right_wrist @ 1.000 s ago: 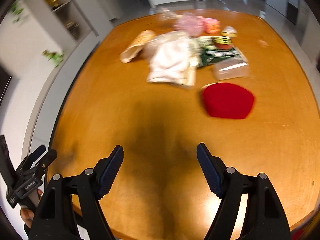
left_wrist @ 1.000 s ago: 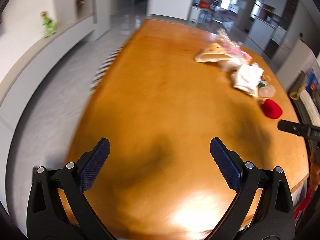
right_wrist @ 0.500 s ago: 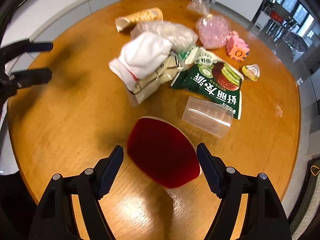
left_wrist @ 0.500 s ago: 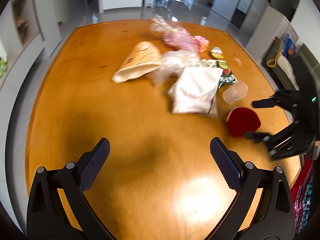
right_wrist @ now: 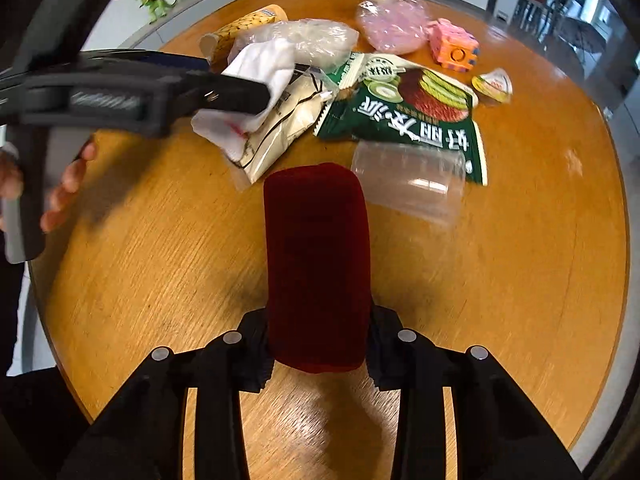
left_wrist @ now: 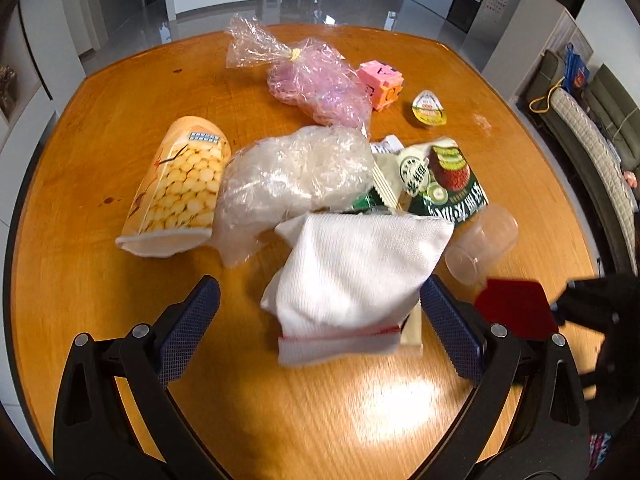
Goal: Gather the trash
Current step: 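Grasp the red paddle with the right tool while the left grasps the white sock, then carry the sock and red paddle to the trash bag and release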
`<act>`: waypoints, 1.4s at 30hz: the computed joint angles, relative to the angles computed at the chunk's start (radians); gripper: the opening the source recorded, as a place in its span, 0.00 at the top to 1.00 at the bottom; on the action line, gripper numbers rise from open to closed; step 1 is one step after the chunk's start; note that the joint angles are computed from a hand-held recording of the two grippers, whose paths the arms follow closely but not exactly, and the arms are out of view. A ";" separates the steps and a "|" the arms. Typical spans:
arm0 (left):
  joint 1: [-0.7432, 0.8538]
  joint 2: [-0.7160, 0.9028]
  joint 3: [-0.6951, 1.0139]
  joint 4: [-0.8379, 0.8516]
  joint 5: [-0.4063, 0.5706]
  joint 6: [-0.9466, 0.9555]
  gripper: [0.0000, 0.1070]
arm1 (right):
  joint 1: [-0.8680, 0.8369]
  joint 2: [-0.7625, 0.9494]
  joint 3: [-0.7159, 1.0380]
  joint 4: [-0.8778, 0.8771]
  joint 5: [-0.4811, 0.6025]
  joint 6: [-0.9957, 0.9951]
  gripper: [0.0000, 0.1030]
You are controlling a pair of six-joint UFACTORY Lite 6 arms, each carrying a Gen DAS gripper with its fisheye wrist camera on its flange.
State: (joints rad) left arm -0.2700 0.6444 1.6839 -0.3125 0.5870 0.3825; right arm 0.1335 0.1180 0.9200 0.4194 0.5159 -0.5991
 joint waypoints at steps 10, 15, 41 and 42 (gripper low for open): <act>0.062 -0.098 -0.125 -0.202 0.011 0.180 0.78 | -0.011 -0.295 -0.246 0.082 0.007 0.019 0.65; 0.099 -0.263 -0.282 -0.202 0.010 0.201 0.78 | 0.059 -0.475 -0.305 -0.017 0.056 0.196 0.65; 1.196 -1.041 -0.908 -0.470 0.490 1.055 0.78 | 1.052 -0.182 0.102 -0.641 0.047 1.302 0.65; 1.282 -1.019 -0.896 -0.477 0.520 1.108 0.78 | 1.081 -0.146 0.138 -0.647 0.045 1.314 0.65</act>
